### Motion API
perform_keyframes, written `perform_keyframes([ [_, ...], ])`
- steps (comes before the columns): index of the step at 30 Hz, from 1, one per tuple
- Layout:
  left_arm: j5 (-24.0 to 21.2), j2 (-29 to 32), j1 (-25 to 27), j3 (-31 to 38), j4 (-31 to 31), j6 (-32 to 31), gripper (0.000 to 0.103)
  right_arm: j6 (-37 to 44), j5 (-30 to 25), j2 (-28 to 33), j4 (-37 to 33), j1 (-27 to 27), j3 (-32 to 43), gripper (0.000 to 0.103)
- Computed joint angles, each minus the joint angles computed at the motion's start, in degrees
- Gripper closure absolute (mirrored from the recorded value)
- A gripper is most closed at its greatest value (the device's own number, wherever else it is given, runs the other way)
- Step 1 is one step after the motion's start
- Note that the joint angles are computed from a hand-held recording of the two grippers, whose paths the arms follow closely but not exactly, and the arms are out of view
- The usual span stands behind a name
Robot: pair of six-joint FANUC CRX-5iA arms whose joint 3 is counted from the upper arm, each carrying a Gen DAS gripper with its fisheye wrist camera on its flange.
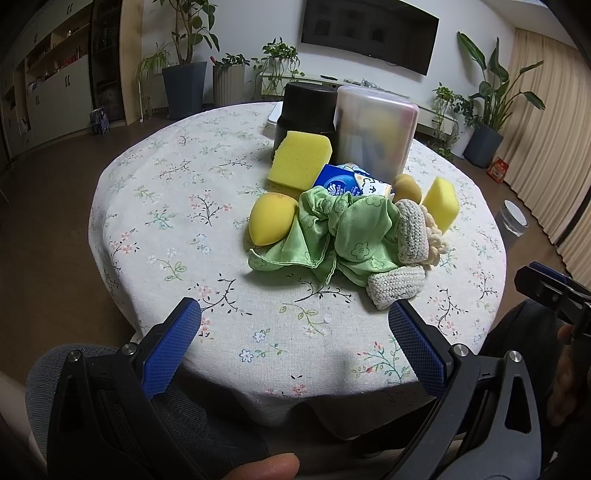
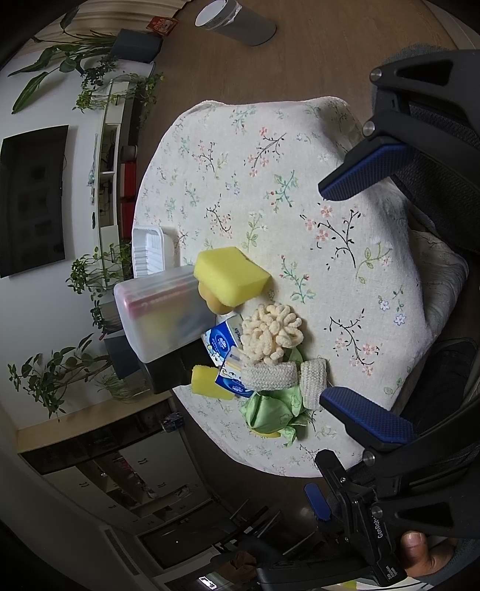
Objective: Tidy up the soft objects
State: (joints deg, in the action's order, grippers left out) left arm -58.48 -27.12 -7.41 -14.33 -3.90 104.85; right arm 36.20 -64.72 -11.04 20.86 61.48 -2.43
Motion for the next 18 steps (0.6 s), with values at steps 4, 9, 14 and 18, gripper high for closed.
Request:
perform_keyframes([
  [4,0.1,0.0,0.1,-0.2,0.1,0.0,0.000,0.0,0.0,0.0,-0.1,0.0,0.0,0.000],
  [9,0.2,0.0,0.2,-0.3,0.2,-0.1,0.000,0.2,0.0,0.0,-0.2,-0.1,0.0,0.000],
  [14,0.3,0.0,0.5,-0.5,0.5,-0.2,0.000,0.1,-0.1,0.0,-0.2,0.0,0.0,0.000],
  [18,0.4,0.0,0.8,-0.7,0.7,-0.6,0.000,0.0,0.1,0.0,-0.3,0.0,-0.2,0.000],
])
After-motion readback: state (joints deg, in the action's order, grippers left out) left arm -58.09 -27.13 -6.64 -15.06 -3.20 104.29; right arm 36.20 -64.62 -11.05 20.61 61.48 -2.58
